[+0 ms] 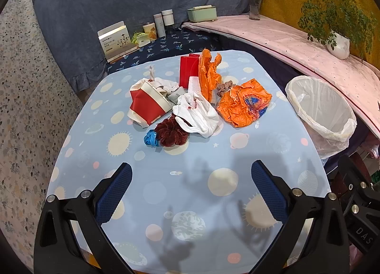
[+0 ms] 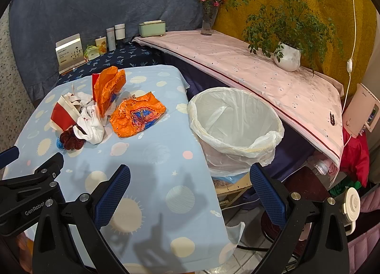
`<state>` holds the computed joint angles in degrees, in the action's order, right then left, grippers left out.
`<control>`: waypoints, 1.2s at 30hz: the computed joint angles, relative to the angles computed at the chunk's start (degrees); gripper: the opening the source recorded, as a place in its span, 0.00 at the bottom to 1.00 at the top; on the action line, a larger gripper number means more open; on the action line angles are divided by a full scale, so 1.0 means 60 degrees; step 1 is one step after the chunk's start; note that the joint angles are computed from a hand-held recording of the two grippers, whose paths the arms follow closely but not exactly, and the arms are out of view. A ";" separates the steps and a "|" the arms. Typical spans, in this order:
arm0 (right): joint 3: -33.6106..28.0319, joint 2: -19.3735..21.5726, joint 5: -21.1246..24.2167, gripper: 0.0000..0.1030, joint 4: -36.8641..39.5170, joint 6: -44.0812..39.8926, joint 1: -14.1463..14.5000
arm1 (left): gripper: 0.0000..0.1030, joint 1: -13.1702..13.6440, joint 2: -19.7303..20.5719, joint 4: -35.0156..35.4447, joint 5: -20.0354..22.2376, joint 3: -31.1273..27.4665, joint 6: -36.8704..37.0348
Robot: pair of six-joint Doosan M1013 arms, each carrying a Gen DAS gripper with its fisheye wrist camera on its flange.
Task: Collect trash
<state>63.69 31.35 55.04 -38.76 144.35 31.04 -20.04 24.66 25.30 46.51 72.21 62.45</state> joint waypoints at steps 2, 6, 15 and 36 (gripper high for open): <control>-0.0036 0.0005 0.0035 0.94 0.0014 -0.0017 0.0001 | 0.93 0.0003 0.0001 -0.0003 -0.0037 0.0009 0.0016; -0.0062 0.0012 0.0044 0.94 0.0034 -0.0034 -0.0002 | 0.93 -0.0005 -0.0016 0.0003 -0.0114 0.0071 0.0005; -0.0035 0.0004 0.0050 0.94 0.0003 0.0010 0.0004 | 0.93 -0.0029 -0.0016 -0.0020 -0.0151 0.0058 0.0055; -0.0046 0.0010 0.0026 0.94 0.0014 -0.0014 -0.0007 | 0.93 -0.0028 0.0013 -0.0049 -0.0121 0.0001 0.0174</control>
